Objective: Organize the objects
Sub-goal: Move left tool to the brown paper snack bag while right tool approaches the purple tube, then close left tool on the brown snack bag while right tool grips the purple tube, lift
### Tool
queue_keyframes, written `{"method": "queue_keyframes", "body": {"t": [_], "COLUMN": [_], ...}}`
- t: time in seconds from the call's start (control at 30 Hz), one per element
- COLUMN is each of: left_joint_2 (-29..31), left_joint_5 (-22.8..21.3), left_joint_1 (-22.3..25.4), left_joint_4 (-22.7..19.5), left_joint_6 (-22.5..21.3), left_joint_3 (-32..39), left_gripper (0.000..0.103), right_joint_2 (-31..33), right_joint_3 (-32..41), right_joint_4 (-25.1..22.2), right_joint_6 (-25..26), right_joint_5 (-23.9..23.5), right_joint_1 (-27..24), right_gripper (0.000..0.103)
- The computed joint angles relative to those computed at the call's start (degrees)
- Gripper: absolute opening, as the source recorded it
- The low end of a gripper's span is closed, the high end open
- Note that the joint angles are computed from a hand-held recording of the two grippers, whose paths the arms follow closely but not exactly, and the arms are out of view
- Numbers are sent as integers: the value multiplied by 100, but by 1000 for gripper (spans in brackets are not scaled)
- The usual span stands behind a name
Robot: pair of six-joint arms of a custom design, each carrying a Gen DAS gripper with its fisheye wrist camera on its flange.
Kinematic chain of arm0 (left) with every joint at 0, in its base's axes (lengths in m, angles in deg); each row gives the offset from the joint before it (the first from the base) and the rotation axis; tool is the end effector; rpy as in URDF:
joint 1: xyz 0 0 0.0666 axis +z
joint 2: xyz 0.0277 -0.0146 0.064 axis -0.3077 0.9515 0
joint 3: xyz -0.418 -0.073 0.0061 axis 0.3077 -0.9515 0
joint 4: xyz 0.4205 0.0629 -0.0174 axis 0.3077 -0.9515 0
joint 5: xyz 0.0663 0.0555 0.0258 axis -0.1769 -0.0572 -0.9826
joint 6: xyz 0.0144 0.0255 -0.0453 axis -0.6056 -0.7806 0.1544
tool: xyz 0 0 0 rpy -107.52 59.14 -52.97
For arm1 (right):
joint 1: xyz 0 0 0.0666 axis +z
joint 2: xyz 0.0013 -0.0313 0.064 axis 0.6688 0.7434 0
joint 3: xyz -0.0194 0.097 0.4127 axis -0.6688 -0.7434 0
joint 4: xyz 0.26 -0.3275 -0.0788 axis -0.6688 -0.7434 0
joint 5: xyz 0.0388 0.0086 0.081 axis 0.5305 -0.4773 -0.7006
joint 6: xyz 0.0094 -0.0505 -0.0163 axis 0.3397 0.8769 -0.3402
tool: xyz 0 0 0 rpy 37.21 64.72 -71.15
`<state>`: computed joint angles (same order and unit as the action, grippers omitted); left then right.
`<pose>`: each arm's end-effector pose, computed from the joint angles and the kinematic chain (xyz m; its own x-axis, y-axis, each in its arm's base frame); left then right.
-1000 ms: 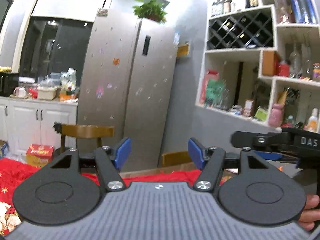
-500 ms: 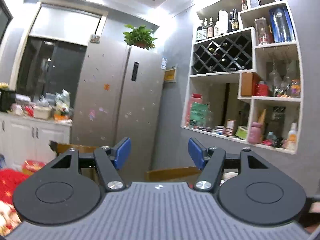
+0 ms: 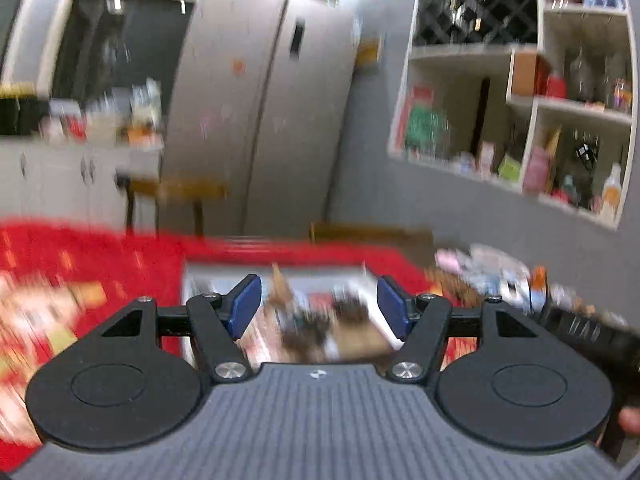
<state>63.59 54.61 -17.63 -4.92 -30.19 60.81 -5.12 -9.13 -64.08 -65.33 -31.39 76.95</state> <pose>0.3603 -0.0112 0.4378 -0.3462 -0.0913 -0.9337 0.3005 0.9320 -0.2025 0.3453 0.2191 0.3867 -0.3164 0.4490 -0.8356 0.1102 0.8923 0.4377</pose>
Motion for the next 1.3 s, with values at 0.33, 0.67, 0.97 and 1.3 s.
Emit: {"method": "queue_keyframes", "body": {"t": [0.33,0.67,0.97,1.3], "left_joint_2": [1118,1392,1375,1124], "left_joint_5": [-202,-1218,-1661,-2470], "left_joint_1": [-24,-508,-564,-540], "left_joint_4": [-429,-154,-307,-210], "left_joint_6": [-324,-681,-750,-217], "left_joint_3": [-35,-43,-24,-216], "left_gripper": [69,68,50,50], "right_joint_2": [805,1192,1487,1646], "right_joint_3": [261,495,837,1032], "right_joint_4": [-274,-659,-1049,-1372], "right_joint_6": [26,-170,276,486], "right_joint_5": [-353,-786,-429,-173], "right_joint_1": [85,43,186,270], "right_gripper": [103,103,103,102]}}
